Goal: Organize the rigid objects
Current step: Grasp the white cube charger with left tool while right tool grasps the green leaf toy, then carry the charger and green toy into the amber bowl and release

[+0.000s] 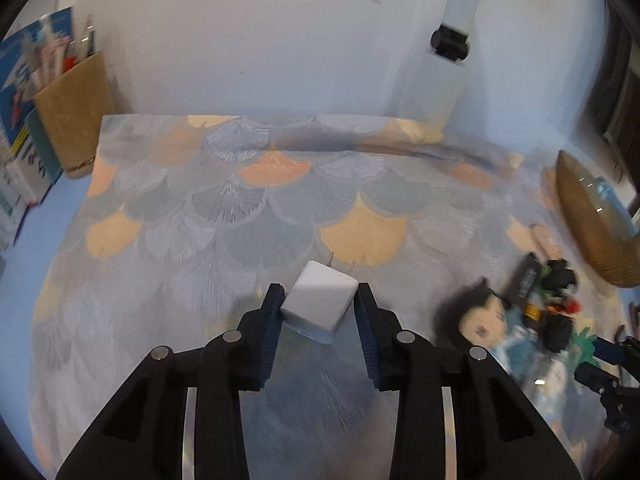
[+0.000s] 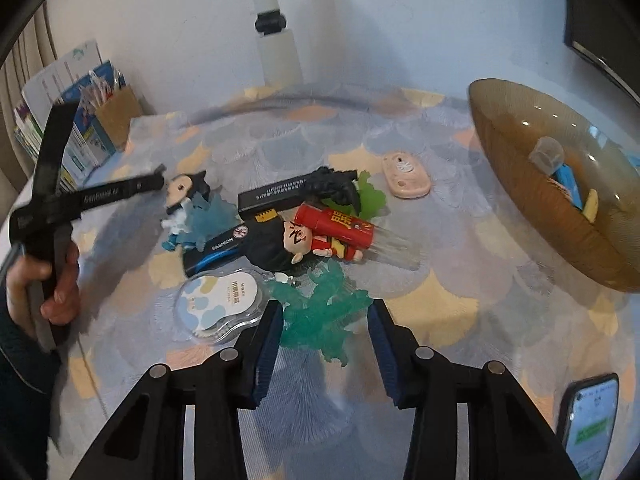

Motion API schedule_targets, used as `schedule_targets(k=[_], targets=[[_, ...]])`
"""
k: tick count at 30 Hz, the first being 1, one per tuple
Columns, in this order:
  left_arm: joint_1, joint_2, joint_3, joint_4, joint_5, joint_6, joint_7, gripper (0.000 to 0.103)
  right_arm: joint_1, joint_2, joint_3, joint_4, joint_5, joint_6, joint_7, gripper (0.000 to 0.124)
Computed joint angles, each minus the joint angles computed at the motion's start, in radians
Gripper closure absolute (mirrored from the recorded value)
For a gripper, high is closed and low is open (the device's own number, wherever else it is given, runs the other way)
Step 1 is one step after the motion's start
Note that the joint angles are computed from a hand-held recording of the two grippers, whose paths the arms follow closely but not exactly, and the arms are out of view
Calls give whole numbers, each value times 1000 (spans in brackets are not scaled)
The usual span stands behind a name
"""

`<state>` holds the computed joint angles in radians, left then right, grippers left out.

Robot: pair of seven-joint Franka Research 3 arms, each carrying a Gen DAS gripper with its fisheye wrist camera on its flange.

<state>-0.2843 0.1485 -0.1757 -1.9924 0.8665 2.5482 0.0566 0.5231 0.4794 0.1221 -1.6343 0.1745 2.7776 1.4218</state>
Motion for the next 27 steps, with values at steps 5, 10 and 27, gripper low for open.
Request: schedule_targets(k=[5,10,27], targets=[[-47,-82,-47,-64,73,-9,-128,70,-87,-108,83,-132,133,31,-137,81],[-109,-75,-101,-57,167,-4,-301,70,-100,-159,95,-208,235,3,-190,81],[-230,36,-88,33,139,-97,-257,70,-46,-198,49,-307,172,12,-159,61]])
